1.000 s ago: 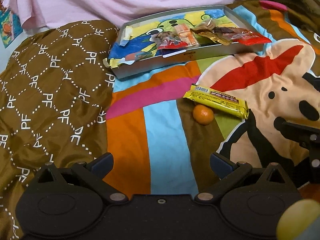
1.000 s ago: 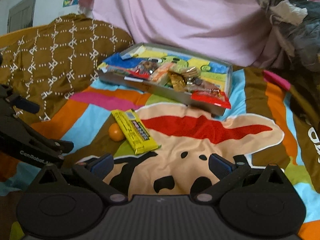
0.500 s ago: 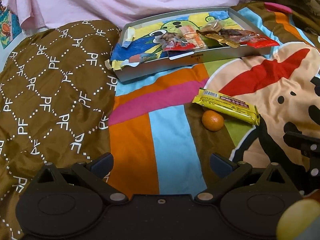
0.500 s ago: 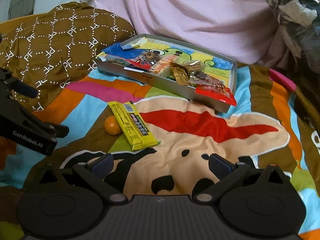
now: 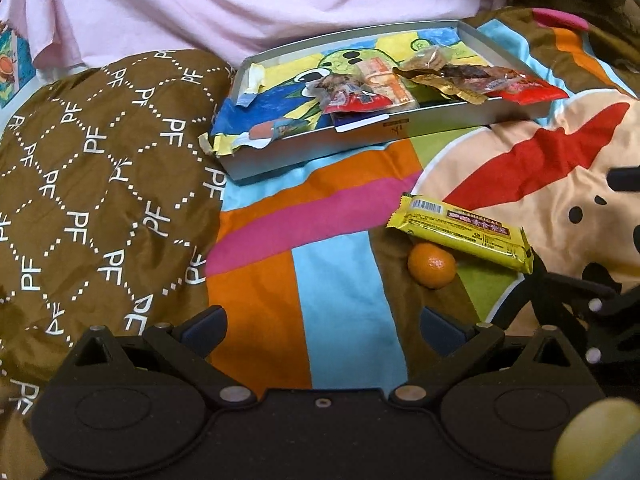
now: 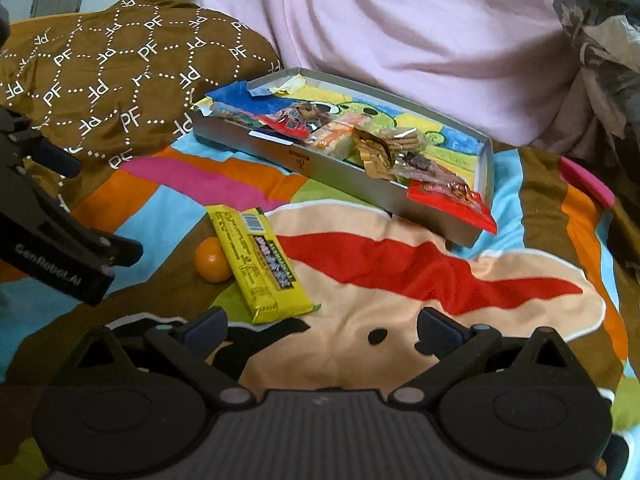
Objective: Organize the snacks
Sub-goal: 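Lower the right tool onto the yellow snack bar while the left tool reaches the orange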
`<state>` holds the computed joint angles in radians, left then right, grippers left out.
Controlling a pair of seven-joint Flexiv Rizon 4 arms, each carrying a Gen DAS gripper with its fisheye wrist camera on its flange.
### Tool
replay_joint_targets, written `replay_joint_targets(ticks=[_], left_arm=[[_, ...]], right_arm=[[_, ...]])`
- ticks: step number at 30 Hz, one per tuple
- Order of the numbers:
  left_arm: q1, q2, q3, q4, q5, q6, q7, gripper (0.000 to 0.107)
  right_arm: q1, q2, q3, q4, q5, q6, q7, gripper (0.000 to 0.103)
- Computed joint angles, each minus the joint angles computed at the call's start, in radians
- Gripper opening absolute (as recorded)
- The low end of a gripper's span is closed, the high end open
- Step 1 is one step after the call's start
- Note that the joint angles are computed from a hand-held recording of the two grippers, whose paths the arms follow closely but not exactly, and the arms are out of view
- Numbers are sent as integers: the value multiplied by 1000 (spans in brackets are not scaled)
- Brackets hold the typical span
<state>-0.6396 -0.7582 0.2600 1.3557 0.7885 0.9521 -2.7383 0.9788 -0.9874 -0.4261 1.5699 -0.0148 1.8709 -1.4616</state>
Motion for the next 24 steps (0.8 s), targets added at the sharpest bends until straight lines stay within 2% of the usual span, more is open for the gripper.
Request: replay_joint_targets(ticks=[3,5,8,11,19,24], left_arm=[[5,-4,3,-3,0,5,-8,102],[1,-6,14,-6,10,9,-27,102],[-27,-9,54,-11,62,22,-115,102],[-27,-12,58,-16,94,40,-155,102],[-9,-25,43,-35,110,83,-135,102],[-6,-35,39,-42,88,88,-117,102]], right_arm=[[1,-27,-14,-22,-4,15,-15,103],[27,-49,-52,-29,11,23,-30,103],[76,-91,-119,-35,52,61,-66,103],[100,-126,-148,-52,94,94,-117,103],[145,-220,-215,-135,198,83,-207,101],[132,-249,-211,-189,191,60,-214,91]])
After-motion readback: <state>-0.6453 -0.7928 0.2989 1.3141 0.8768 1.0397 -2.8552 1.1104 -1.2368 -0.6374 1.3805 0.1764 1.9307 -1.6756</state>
